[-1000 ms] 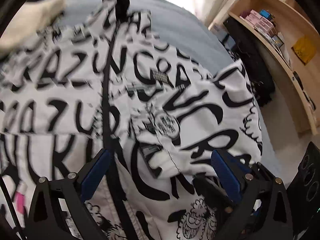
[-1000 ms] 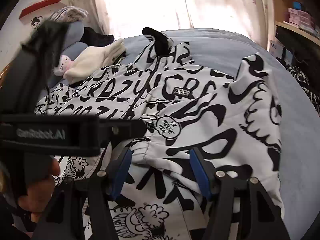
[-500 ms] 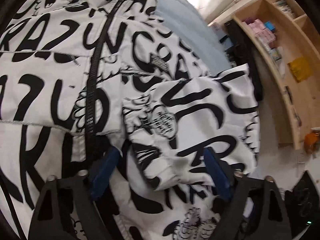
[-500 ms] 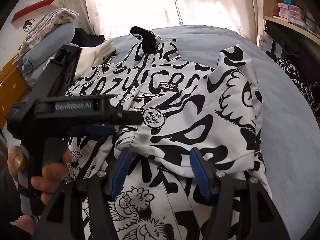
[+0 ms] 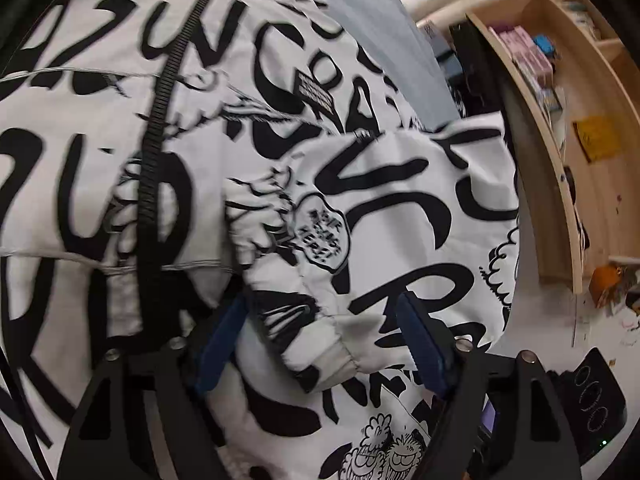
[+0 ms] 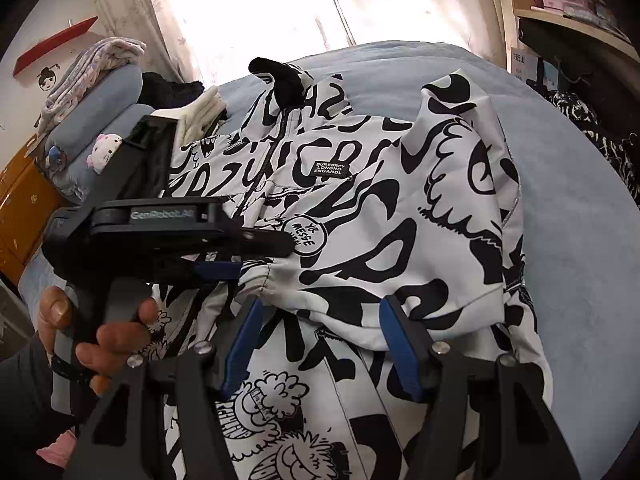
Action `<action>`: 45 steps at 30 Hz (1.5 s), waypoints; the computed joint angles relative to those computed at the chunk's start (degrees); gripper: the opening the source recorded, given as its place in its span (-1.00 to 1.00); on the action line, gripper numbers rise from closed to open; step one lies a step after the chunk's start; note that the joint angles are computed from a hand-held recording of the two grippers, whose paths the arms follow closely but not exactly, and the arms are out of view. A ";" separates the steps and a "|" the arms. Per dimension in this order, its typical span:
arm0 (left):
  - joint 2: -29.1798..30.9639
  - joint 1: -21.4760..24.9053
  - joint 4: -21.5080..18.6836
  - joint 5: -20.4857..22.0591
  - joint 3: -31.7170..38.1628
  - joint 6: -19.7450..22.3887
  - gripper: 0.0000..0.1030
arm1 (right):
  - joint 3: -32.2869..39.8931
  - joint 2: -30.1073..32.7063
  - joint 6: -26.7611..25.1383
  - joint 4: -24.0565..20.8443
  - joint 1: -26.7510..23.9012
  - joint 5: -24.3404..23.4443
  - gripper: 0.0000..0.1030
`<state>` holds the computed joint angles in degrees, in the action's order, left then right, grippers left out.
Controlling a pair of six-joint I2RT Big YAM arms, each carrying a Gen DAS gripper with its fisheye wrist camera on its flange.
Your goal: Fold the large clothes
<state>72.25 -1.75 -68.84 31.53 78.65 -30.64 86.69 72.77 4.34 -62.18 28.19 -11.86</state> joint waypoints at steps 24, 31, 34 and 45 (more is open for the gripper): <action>9.43 11.21 -13.27 -20.26 34.99 19.58 -0.86 | 13.59 7.10 0.10 -3.73 -7.92 -1.11 0.18; 7.95 16.89 -12.38 -19.97 23.85 22.58 -0.86 | 25.42 18.10 1.81 -10.12 -10.71 3.09 0.18; 6.42 18.66 -11.59 -18.72 16.94 23.44 -0.83 | 29.91 22.95 3.62 -13.34 -11.97 3.53 0.18; 7.53 23.01 -8.75 -14.01 12.19 24.77 0.25 | 36.72 32.52 8.79 -16.54 -14.54 -2.08 0.18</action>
<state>79.78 21.27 -77.59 17.51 90.84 -5.87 123.41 105.29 13.13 -78.72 13.64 -13.94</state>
